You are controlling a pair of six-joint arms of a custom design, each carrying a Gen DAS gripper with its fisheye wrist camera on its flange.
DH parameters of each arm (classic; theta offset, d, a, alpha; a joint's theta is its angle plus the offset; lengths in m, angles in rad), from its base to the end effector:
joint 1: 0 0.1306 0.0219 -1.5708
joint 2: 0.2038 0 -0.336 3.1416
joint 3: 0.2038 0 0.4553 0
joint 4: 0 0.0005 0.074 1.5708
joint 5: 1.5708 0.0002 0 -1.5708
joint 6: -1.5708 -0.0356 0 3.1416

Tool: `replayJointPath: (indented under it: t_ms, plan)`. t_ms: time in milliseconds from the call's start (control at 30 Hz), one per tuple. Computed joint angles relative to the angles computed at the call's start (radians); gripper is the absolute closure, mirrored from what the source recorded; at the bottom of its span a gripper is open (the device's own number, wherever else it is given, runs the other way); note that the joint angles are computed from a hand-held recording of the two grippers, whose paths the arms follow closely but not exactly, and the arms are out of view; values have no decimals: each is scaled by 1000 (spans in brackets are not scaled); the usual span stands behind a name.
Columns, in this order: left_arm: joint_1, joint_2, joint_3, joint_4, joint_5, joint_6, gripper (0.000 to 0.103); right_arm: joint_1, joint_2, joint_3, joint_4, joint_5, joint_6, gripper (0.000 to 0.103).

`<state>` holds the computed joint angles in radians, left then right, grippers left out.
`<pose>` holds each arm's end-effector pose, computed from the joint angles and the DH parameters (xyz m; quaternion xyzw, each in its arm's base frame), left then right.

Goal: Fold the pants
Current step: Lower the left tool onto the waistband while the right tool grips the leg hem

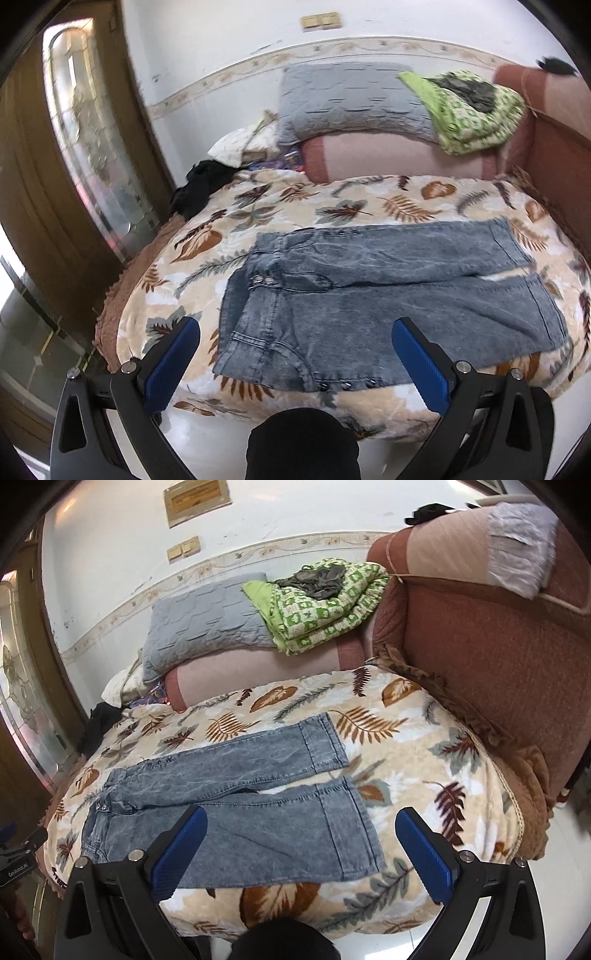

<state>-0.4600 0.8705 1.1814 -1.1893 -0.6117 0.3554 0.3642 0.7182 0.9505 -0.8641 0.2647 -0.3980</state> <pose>0.3323 -0.1424 0.4858 -0.0551 0.9011 0.1317 0.4094 0.3299 0.1152 0.4390 0.0746 0.8829 0.0576 0.4601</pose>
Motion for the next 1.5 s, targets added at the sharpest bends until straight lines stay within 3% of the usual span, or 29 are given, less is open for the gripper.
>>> replayJointPath:
  t_ms: [233, 333, 533, 767, 933, 1033, 1167, 1200, 1300, 1367, 1433, 1500]
  plan:
    - [195, 39, -26, 74, 46, -105, 0, -19, 133, 91, -19, -47, 7, 0]
    - [281, 149, 39, 90, 73, -151, 0, -58, 220, 137, -17, -94, 9, 0]
    - [397, 395, 231, 102, 199, -198, 0, -156, 465, 311, -35, -178, 30, 0]
    - [481, 769, 562, 21, 275, -193, 0, -248, 759, 560, -76, -263, 65, 0]
    - [503, 1018, 832, -89, 371, -155, 0, -290, 956, 752, -98, -334, 69, 0]
    - [509, 1170, 1018, -165, 367, -114, 0, -313, 1057, 861, -116, -358, 42, 0]
    - [512, 1319, 1206, -235, 427, -88, 0, -335, 1184, 998, -152, -416, 26, 1]
    - [508, 1355, 1252, -259, 437, -93, 3, -338, 1209, 1027, -156, -421, 24, 2]
    - [500, 1416, 1320, -293, 493, -100, 30, -343, 1277, 1099, -172, -451, 19, 8]
    - [489, 1402, 1293, -257, 454, -119, 34, -343, 1327, 1156, -201, -464, 18, 15]
    - [488, 1407, 1302, -251, 461, -126, 45, -340, 1377, 1211, -239, -475, 26, 19]
    - [488, 1409, 1311, -252, 468, -128, 56, -333, 1428, 1272, -289, -457, 38, 32]
